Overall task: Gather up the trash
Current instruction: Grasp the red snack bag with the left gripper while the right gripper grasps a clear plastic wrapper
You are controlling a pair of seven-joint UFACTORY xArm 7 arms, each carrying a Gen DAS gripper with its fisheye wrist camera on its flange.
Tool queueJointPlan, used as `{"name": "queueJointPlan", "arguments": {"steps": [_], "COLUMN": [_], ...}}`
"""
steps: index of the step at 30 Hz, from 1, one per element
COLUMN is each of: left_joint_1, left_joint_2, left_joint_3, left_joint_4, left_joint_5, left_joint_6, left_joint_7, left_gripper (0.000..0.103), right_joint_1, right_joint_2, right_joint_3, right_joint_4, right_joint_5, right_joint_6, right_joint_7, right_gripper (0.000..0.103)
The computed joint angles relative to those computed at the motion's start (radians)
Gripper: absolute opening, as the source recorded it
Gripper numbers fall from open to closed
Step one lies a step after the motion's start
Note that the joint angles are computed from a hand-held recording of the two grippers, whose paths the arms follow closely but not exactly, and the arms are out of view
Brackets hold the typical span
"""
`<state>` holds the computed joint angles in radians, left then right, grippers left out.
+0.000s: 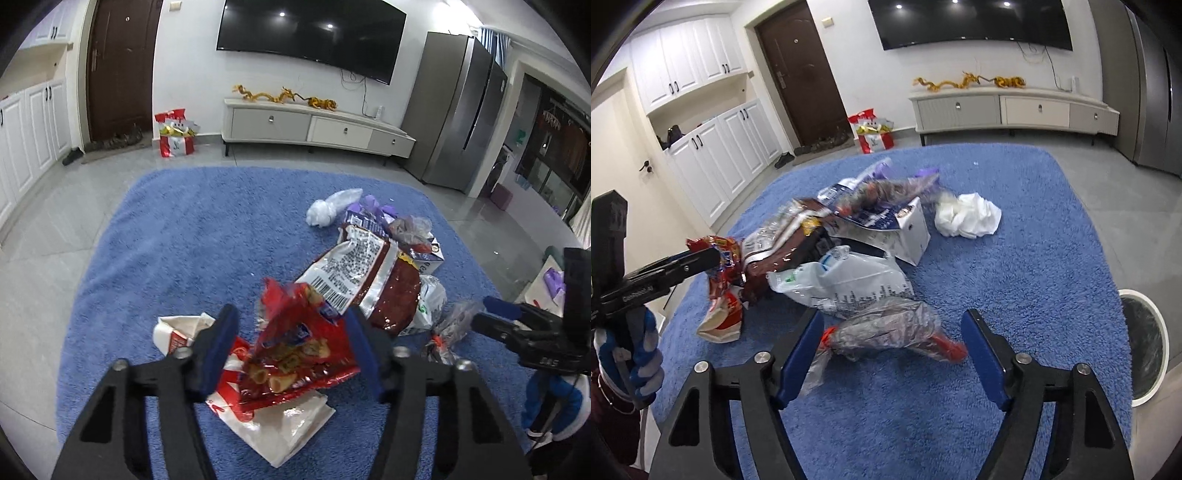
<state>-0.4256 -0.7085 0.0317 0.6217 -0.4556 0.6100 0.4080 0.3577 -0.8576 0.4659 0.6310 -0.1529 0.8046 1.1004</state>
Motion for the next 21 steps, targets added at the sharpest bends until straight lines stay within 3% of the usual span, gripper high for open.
{"name": "queueJointPlan", "arguments": {"steps": [3,4,7,10,21], "left_joint_1": [-0.008,-0.008,-0.008,0.001,0.013], "left_joint_2": [0.005,0.002,-0.021,-0.058,-0.19], "left_joint_3": [0.007,0.006,-0.008,-0.021,-0.051], "left_joint_4": [0.006,0.005,-0.008,-0.017,0.012], "left_joint_5": [-0.009,-0.011,-0.011,0.004,0.079], "left_joint_6": [0.022,0.027,0.021,0.03,0.083], "left_joint_7": [0.002,0.001,-0.004,-0.026,-0.11], "left_gripper": [0.022,0.016,0.011,0.009,0.007], "right_joint_1": [0.01,0.016,0.038,0.051,0.065], "right_joint_2": [0.018,0.022,0.017,-0.012,-0.121], "right_joint_3": [-0.023,-0.031,-0.047,-0.041,0.021], "right_joint_4": [-0.014,-0.02,-0.043,-0.06,-0.014], "right_joint_5": [0.012,0.021,0.045,0.054,0.048], "right_joint_6": [-0.027,-0.04,-0.073,-0.09,-0.049], "right_joint_7": [-0.016,-0.019,-0.027,-0.026,-0.034], "right_gripper": [0.058,0.046,0.017,0.005,0.001]}}
